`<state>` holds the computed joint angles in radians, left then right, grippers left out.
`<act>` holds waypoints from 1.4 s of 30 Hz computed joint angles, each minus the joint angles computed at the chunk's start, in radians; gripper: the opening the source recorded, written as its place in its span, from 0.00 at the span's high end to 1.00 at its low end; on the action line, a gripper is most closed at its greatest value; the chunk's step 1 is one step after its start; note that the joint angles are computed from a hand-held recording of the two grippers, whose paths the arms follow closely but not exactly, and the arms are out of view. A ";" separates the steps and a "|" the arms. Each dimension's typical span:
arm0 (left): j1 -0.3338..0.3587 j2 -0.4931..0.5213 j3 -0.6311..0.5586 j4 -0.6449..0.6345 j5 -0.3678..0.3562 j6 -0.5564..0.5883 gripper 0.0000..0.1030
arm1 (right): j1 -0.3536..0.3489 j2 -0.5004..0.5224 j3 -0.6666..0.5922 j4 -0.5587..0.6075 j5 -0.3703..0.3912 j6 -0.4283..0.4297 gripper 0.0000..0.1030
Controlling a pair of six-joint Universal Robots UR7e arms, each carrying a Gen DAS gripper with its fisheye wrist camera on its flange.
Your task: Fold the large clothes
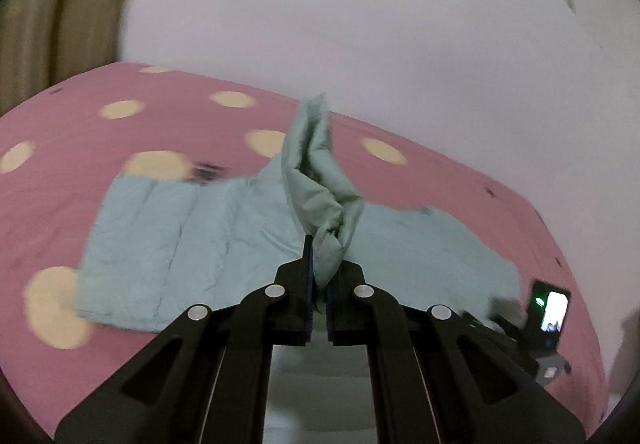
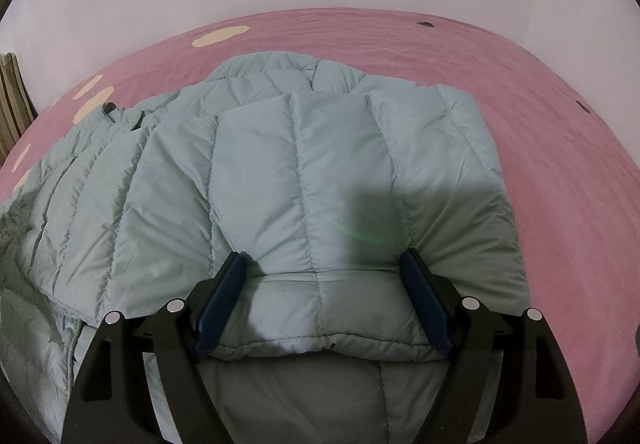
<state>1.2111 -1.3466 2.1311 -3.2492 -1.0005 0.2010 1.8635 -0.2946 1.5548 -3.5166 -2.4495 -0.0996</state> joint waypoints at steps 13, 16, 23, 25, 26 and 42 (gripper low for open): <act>-0.077 0.301 -0.061 0.035 -0.011 0.008 0.95 | 0.001 -0.003 0.009 -0.008 0.003 0.004 0.23; -0.087 0.302 -0.033 0.008 -0.005 0.017 0.71 | 0.001 -0.003 0.009 -0.008 0.002 0.004 0.23; -0.107 0.181 0.049 -0.015 -0.003 0.046 0.36 | 0.007 -0.008 0.004 0.016 -0.009 0.014 0.23; -0.097 0.112 0.072 0.007 -0.014 0.034 0.34 | 0.016 -0.014 0.004 0.026 -0.022 0.019 0.23; -0.092 0.082 0.080 0.016 -0.005 0.033 0.33 | 0.021 -0.016 0.003 0.032 -0.031 0.021 0.24; 0.110 -0.135 0.043 -0.012 0.127 0.077 0.32 | 0.085 -0.042 -0.058 0.222 0.126 0.226 0.42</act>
<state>1.3211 -1.4820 2.1741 -3.2610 -0.8736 0.2780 1.9480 -0.3365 1.4971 -3.2942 -2.3235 0.1262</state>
